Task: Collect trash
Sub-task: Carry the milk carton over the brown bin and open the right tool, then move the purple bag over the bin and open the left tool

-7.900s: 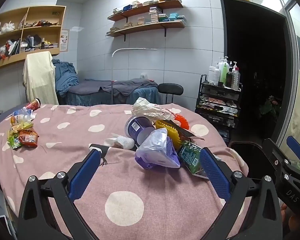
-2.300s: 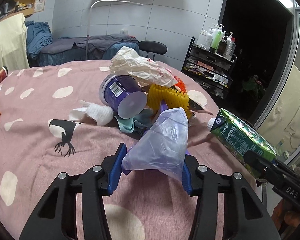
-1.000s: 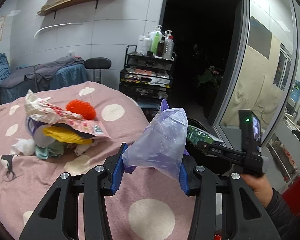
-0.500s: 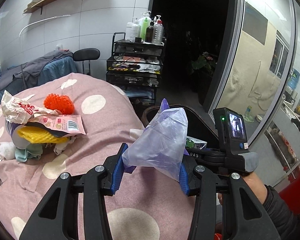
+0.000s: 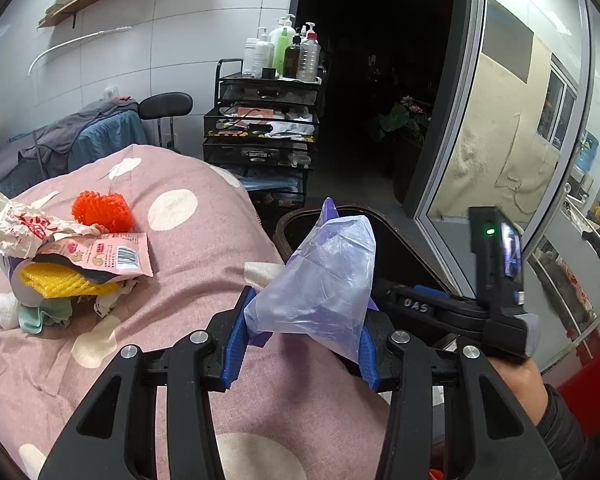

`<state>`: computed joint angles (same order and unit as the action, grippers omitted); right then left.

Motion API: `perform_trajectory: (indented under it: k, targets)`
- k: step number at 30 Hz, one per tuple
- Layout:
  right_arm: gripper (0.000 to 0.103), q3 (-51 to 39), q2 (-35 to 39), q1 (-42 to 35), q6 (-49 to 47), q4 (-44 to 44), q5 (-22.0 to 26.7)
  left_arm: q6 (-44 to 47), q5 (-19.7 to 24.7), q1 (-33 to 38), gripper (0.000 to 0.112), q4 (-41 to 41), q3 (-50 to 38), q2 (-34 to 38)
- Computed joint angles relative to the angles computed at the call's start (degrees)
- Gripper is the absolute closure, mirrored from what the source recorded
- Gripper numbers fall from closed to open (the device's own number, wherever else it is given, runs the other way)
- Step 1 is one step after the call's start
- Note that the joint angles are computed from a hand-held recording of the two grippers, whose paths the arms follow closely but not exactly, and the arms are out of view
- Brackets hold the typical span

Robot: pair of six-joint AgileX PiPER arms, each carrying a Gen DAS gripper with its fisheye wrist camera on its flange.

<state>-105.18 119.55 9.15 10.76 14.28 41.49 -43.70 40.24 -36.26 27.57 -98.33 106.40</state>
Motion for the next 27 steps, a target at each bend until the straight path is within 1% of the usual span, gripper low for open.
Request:
perform_trajectory:
  k: [5, 6, 8, 10, 16, 20, 27]
  targets:
    - [0.024, 5.20, -5.49, -0.04, 9.11, -9.12, -7.00, 3.25, 1.48, -0.02, 0.067, -3.18, -4.47, 2.88]
    - [0.022, 6.46, -6.86, 0.05, 13.23, -13.32, -8.53, 4.17, 2.10, 0.03, 0.067, -4.14, -5.78, 3.76]
    - [0.019, 7.18, -7.67, -0.14, 17.10, -17.39, -9.53, 5.71, 3.14, 0.26, 0.067, -5.80, -8.00, 5.26]
    - [0.018, 8.33, -8.73, -0.76, 20.47, -20.66, -10.60, 7.25, 4.55, 0.36, 0.067, -7.36, -10.64, 6.97]
    - [0.017, 9.58, -9.67, -2.45, 22.91, -21.57, -11.91, 11.04, 8.96, 0.15, 0.067, -10.25, -18.38, 12.04]
    - [0.017, 10.78, -10.60, -2.73, 24.00, -22.33, -12.76, 13.56, 13.22, 0.06, 0.067, -11.95, -25.52, 16.66]
    - [0.016, 10.46, -10.50, -3.19, 24.79, -22.92, -12.74, 16.29, 20.29, 0.12, 0.066, -14.12, -36.76, 24.08]
